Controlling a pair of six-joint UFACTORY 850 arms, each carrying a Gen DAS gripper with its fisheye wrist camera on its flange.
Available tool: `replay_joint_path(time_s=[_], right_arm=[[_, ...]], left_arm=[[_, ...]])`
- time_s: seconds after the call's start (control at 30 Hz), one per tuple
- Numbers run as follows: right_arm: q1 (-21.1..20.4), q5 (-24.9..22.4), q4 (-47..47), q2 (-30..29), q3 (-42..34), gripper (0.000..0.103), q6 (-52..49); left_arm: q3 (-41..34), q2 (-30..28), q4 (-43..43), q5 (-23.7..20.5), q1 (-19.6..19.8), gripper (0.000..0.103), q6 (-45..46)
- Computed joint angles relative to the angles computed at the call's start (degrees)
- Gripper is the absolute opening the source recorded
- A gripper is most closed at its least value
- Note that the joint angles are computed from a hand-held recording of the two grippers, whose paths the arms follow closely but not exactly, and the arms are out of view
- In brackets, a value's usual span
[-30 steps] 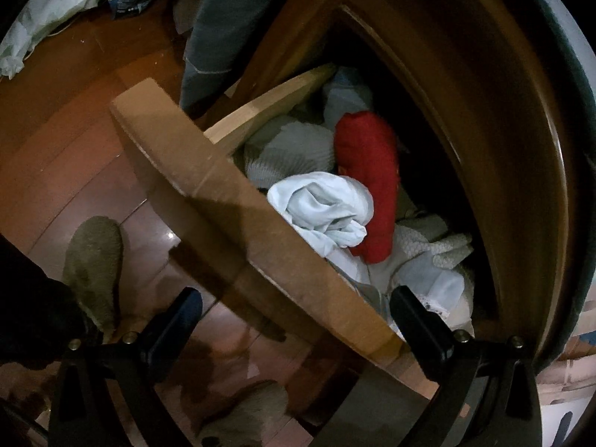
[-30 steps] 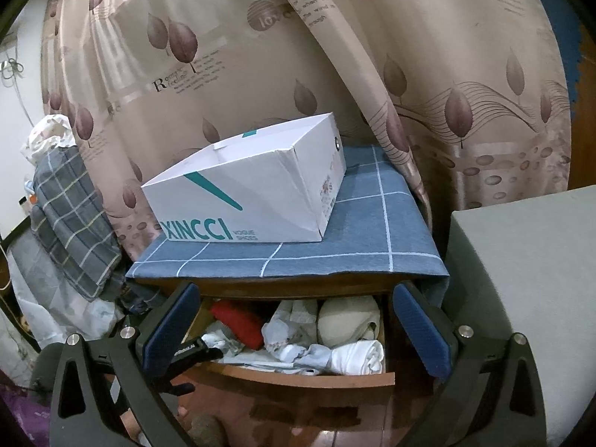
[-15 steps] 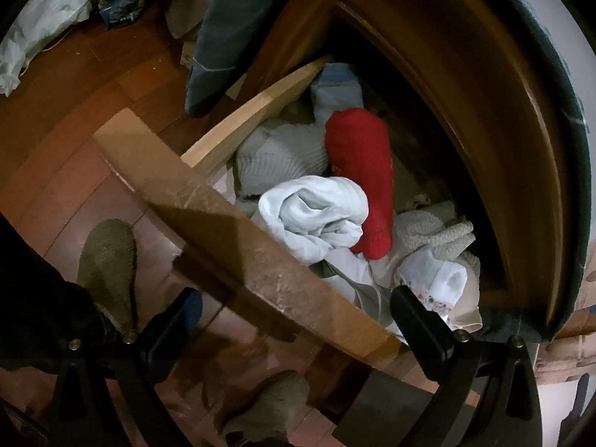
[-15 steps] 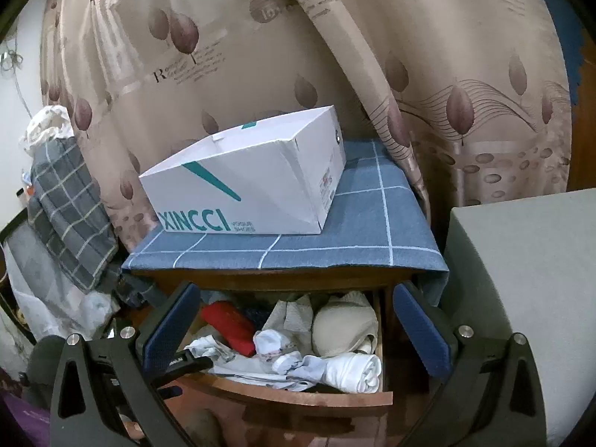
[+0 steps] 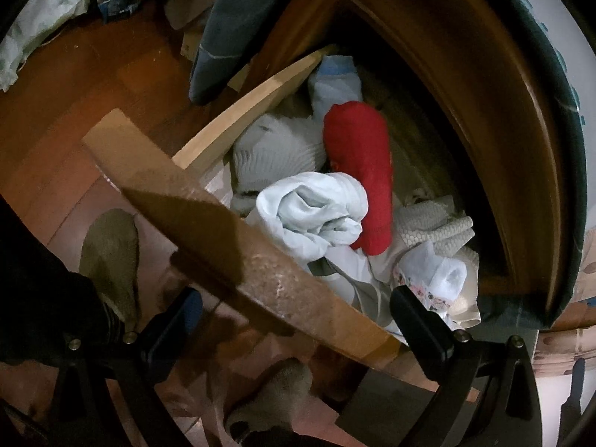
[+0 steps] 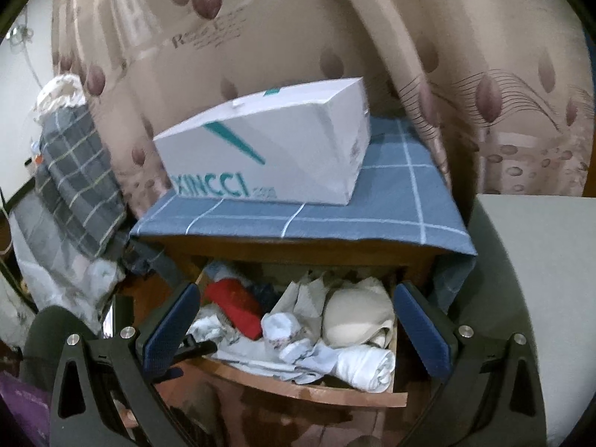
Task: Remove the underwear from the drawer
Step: 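Reach the right gripper into the drawer and grasp the light blue sock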
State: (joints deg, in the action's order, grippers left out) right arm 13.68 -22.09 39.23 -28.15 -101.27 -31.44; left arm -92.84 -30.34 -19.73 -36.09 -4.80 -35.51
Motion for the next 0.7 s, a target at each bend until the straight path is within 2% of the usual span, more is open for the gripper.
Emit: replay_joint_path(time_s=[0.13,0.37,0.5,0.53,0.6,0.7], right_arm=[[0.23,-4.84,-0.98,-1.83,-2.29,0.103,0.15],[1.62,-15.49,-8.29,-7.62,-9.97,0.103,4.39],[2.94,-21.53,-14.77,-12.6,-16.39,0.103,8.74],[3.21,-22.95,-15.91,-13.79,-17.91,0.102,9.07],[3.84,-26.87,-18.4,-16.57,-21.87,0.091,9.28],[5.12,-31.02,-24.25,-21.21,-28.26,0.086,10.67]], left_arm=[[-1.08,-0.84,-1.82,-1.38,0.43,0.103,1.34],[0.11,2.4,7.47,-1.08,-0.64,0.102,-0.4],[1.2,4.77,11.08,-4.79,-1.0,0.101,1.62],[2.02,5.6,11.32,-4.98,-0.96,0.101,2.57],[3.0,6.88,11.51,-5.48,-0.84,0.101,4.52],[5.02,9.7,14.01,-4.6,-0.88,0.101,6.26]])
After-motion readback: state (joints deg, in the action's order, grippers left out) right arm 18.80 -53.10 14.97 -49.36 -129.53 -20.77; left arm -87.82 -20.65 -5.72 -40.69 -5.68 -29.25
